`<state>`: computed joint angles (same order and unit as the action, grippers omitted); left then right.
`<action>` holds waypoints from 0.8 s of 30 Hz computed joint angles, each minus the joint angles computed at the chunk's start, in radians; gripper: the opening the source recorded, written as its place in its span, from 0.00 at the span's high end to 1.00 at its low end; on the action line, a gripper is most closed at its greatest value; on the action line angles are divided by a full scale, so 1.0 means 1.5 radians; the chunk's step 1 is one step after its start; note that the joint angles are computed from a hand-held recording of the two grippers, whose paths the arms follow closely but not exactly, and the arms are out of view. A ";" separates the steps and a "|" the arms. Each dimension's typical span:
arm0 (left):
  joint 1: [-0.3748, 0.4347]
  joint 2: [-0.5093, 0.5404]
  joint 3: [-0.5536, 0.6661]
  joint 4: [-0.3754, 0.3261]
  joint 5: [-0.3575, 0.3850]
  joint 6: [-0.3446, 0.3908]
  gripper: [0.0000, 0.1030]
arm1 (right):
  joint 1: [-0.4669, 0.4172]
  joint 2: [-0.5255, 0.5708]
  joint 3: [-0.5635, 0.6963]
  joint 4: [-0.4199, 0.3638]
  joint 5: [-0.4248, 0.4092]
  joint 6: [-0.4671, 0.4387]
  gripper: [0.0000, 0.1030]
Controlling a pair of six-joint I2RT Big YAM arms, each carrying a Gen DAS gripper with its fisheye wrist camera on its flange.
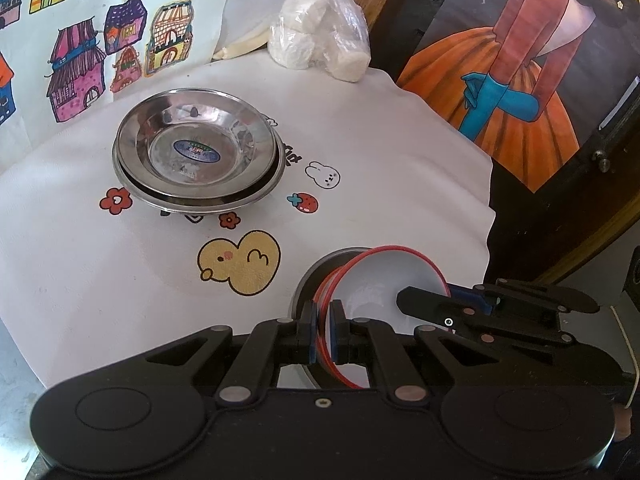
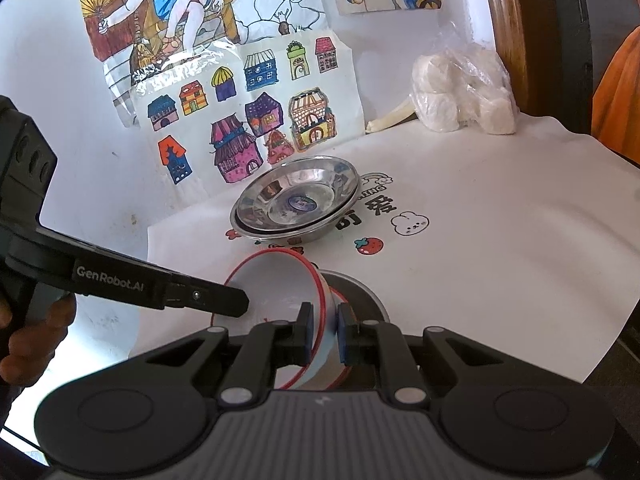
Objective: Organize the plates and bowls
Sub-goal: 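Lower the second white bowl into the first white bowl with both grippers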
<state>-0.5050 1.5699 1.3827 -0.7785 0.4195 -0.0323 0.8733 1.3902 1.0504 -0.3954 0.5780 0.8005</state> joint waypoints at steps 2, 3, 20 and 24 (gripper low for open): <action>0.001 0.001 0.002 -0.002 0.000 0.002 0.95 | -0.001 0.001 0.001 0.001 -0.001 0.000 0.87; 0.001 0.003 0.003 -0.005 0.000 0.001 0.95 | -0.001 0.002 0.001 0.001 -0.001 -0.001 0.87; 0.001 0.011 0.005 -0.002 0.006 -0.009 0.95 | -0.003 0.011 0.006 -0.012 0.017 0.002 0.86; 0.003 0.011 0.006 -0.001 0.010 -0.010 0.95 | -0.004 0.013 0.007 -0.012 0.019 -0.007 0.86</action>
<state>-0.5010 1.5866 1.3917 -0.7795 0.4344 -0.0472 0.8667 1.4099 1.0608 -0.4137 0.6060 0.7897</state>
